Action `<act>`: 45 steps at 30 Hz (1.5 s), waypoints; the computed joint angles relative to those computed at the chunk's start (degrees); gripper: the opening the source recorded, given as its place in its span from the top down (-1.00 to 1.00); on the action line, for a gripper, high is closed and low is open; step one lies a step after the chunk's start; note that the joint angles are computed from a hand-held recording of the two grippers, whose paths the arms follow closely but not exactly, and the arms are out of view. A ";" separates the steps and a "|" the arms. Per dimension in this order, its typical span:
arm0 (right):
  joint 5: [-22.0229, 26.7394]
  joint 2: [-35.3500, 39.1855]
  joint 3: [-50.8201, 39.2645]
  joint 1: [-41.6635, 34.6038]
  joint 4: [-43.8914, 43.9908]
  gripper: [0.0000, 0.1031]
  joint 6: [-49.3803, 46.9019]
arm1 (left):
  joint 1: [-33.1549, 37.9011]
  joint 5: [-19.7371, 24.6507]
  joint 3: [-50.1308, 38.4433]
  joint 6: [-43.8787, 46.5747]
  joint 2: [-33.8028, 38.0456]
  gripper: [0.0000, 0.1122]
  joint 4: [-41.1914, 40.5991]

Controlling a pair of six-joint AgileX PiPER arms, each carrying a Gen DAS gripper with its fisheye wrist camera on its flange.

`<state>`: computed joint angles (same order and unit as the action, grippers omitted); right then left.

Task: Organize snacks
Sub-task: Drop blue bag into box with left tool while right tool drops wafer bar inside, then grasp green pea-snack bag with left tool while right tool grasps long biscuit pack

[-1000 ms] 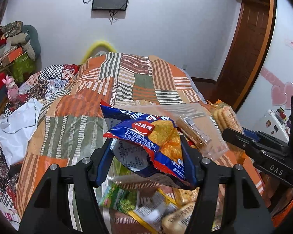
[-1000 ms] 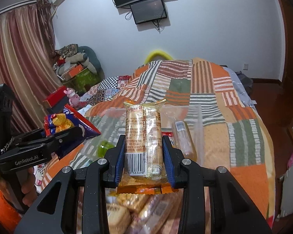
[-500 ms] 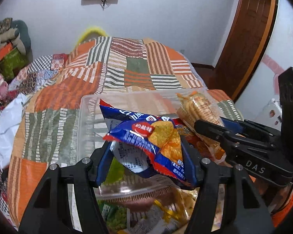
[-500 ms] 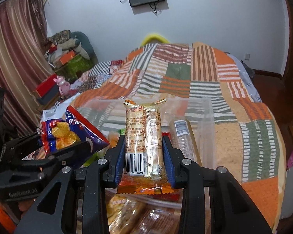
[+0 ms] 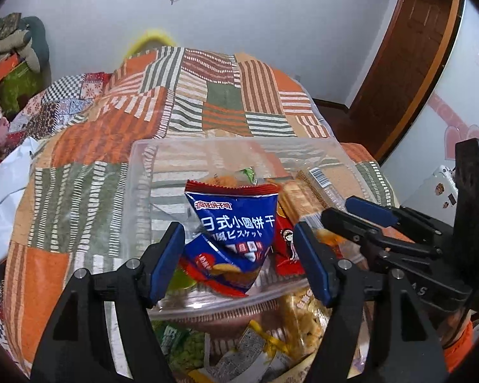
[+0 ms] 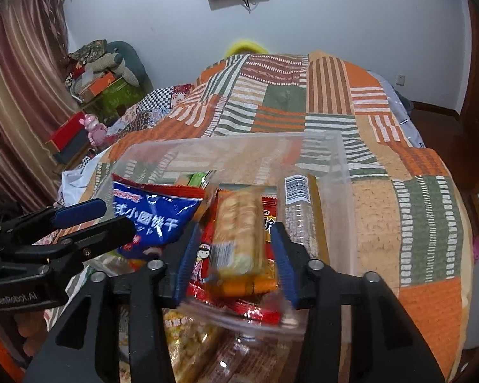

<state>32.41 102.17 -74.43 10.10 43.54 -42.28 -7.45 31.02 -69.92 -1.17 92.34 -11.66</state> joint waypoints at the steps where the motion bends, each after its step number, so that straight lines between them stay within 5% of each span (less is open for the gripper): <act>1: -0.16 -1.18 0.90 -0.09 -0.05 0.13 -0.29 | 0.02 0.00 0.50 -0.38 -0.84 -0.25 0.61; 19: -2.58 -13.15 15.02 -1.89 1.28 -0.22 -5.07 | 4.30 1.17 13.59 -2.54 -16.99 -0.44 9.88; 30: -2.64 -10.44 19.56 -0.37 -2.26 -0.22 -2.01 | 6.74 -1.52 20.99 2.91 -12.56 -0.44 3.90; 36: -3.14 -7.16 18.71 0.16 -2.42 -0.40 -0.63 | 5.27 -3.44 20.19 -0.08 -6.77 -0.44 5.58; 45: -3.12 -10.36 22.24 -2.53 -2.95 -0.31 -4.73 | 5.84 -6.41 19.99 2.25 -4.01 -0.44 2.92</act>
<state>29.28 91.81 -52.19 7.57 40.59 -47.01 -1.61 24.61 -49.94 1.07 88.33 -8.74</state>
